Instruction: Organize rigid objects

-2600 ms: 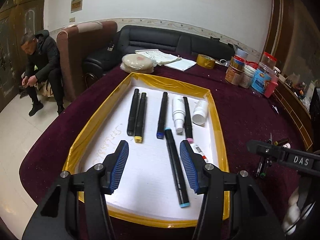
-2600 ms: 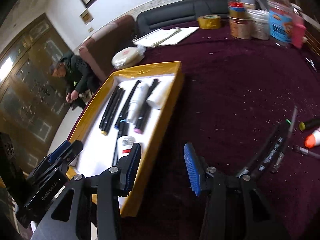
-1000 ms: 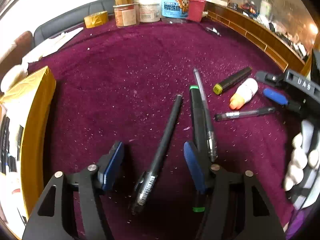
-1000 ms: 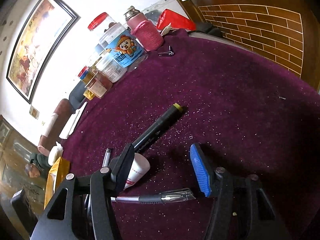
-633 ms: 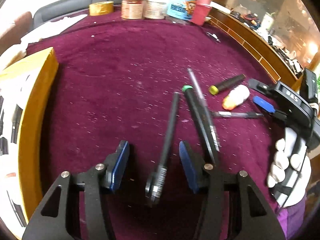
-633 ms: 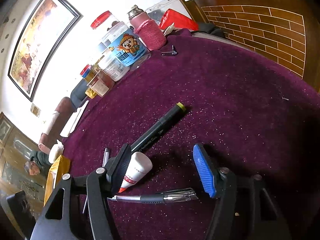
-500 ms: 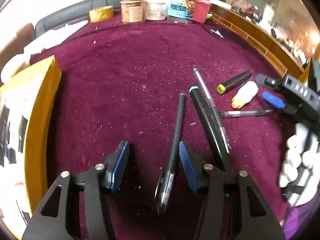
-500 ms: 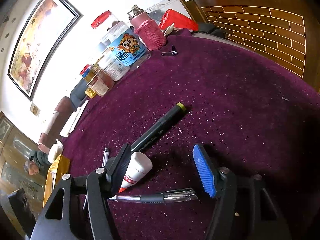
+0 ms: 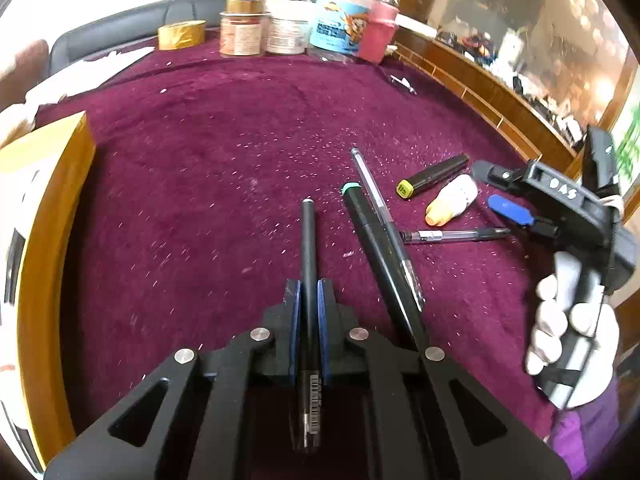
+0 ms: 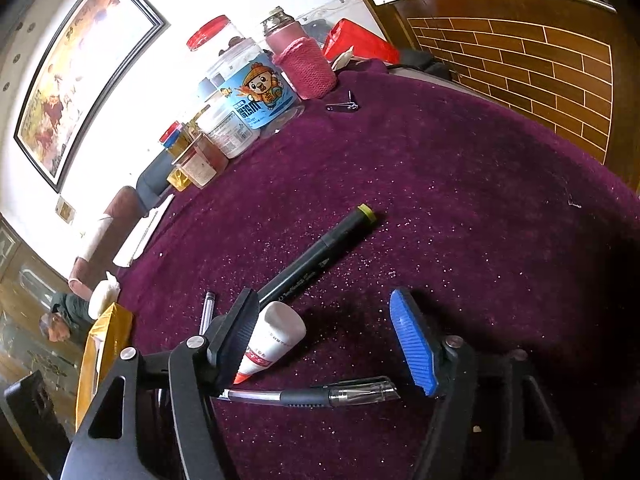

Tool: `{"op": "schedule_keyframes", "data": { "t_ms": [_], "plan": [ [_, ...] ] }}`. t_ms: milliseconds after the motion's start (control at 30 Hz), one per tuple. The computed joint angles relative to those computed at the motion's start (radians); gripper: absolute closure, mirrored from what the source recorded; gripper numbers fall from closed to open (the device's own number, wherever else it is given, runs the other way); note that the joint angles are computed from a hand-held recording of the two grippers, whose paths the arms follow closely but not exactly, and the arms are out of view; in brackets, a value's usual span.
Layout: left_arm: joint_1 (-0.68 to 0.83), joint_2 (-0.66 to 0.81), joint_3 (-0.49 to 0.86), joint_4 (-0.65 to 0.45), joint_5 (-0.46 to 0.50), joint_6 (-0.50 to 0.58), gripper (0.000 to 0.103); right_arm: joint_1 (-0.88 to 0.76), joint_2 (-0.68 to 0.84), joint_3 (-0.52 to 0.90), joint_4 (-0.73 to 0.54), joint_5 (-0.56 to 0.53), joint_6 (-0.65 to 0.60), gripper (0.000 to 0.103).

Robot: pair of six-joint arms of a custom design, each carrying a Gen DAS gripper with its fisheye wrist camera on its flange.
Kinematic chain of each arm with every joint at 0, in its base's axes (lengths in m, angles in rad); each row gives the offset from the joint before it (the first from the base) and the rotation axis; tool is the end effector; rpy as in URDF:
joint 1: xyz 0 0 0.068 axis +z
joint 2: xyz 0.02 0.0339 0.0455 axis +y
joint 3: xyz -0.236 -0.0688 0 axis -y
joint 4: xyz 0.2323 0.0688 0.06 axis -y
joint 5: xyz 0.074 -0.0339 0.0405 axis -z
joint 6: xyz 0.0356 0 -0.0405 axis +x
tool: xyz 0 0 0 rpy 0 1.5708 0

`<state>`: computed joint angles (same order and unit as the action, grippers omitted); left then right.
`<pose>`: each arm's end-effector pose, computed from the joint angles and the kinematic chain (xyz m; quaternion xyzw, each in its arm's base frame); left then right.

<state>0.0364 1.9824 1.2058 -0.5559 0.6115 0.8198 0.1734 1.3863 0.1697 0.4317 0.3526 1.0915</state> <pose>0.3470 -0.0078 0.1095 0.3945 0.8615 -0.2248 0.2272 0.1888 0.0206 0.0725 0.4632 0.7856 0.0922 0.3998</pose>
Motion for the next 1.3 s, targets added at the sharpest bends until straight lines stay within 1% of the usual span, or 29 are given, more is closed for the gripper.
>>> {"op": "schedule_keyframes", "data": {
  "t_ms": [200, 233, 333, 400, 433, 500, 633, 733, 800, 867, 967, 1033, 1067, 1133, 1167, 1200, 1267, 1300],
  "plan": [
    [0.099, -0.001, 0.064, -0.137, 0.099, 0.052, 0.097, 0.009, 0.002, 0.028, -0.05, 0.01, -0.001, 0.04],
    [0.117, 0.0, 0.079, -0.162, 0.115, 0.069, 0.097, 0.016, -0.023, 0.037, -0.1, 0.011, 0.007, 0.04],
    [0.153, 0.011, 0.115, -0.213, 0.149, 0.1, 0.097, 0.139, -0.143, 0.052, -0.214, 0.097, 0.042, 0.04],
    [0.167, 0.035, 0.154, -0.254, 0.168, 0.106, 0.097, 0.238, -0.159, 0.12, -0.286, 0.133, 0.014, 0.04],
    [0.173, 0.045, 0.17, -0.271, 0.178, 0.109, 0.097, 0.28, -0.115, 0.191, -0.318, 0.122, -0.033, 0.04],
    [0.191, 0.059, 0.197, -0.305, 0.198, 0.124, 0.097, 0.324, -0.02, 0.294, -0.326, 0.077, -0.109, 0.04],
    [0.239, 0.085, 0.253, -0.378, 0.233, 0.165, 0.097, 0.377, 0.164, 0.443, -0.324, 0.038, -0.184, 0.042],
    [0.277, 0.122, 0.322, -0.45, 0.258, 0.201, 0.097, 0.372, 0.294, 0.55, -0.355, 0.021, -0.227, 0.046],
    [0.302, 0.148, 0.372, -0.504, 0.28, 0.229, 0.097, 0.364, 0.332, 0.578, -0.361, 0.011, -0.236, 0.053],
    [0.32, 0.168, 0.412, -0.548, 0.299, 0.251, 0.097, 0.341, 0.37, 0.604, -0.369, -0.021, -0.247, 0.057],
    [0.345, 0.204, 0.484, -0.631, 0.33, 0.289, 0.097, 0.329, 0.417, 0.635, -0.386, -0.037, -0.245, 0.061],
    [0.359, 0.221, 0.52, -0.666, 0.344, 0.303, 0.097, 0.32, 0.436, 0.647, -0.396, -0.063, -0.242, 0.063],
    [0.366, 0.234, 0.547, -0.687, 0.351, 0.308, 0.097, 0.323, 0.453, 0.66, -0.413, -0.061, -0.235, 0.064],
    [0.382, 0.258, 0.591, -0.725, 0.36, 0.32, 0.097, 0.341, 0.458, 0.667, -0.427, -0.021, -0.229, 0.067],
    [0.391, 0.273, 0.618, -0.748, 0.363, 0.327, 0.097, 0.345, 0.462, 0.678, -0.451, -0.008, -0.217, 0.078],
    [0.405, 0.304, 0.673, -0.795, 0.369, 0.342, 0.097, 0.348, 0.463, 0.69, -0.477, 0.003, -0.208, 0.089],
    [0.431, 0.362, 0.776, -0.88, 0.379, 0.366, 0.097, 0.324, 0.434, 0.652, -0.434, -0.052, -0.195, 0.09],
    [0.443, 0.405, 0.855, -0.934, 0.386, 0.371, 0.097, 0.314, 0.409, 0.623, -0.407, -0.077, -0.179, 0.09]
  ]
}}
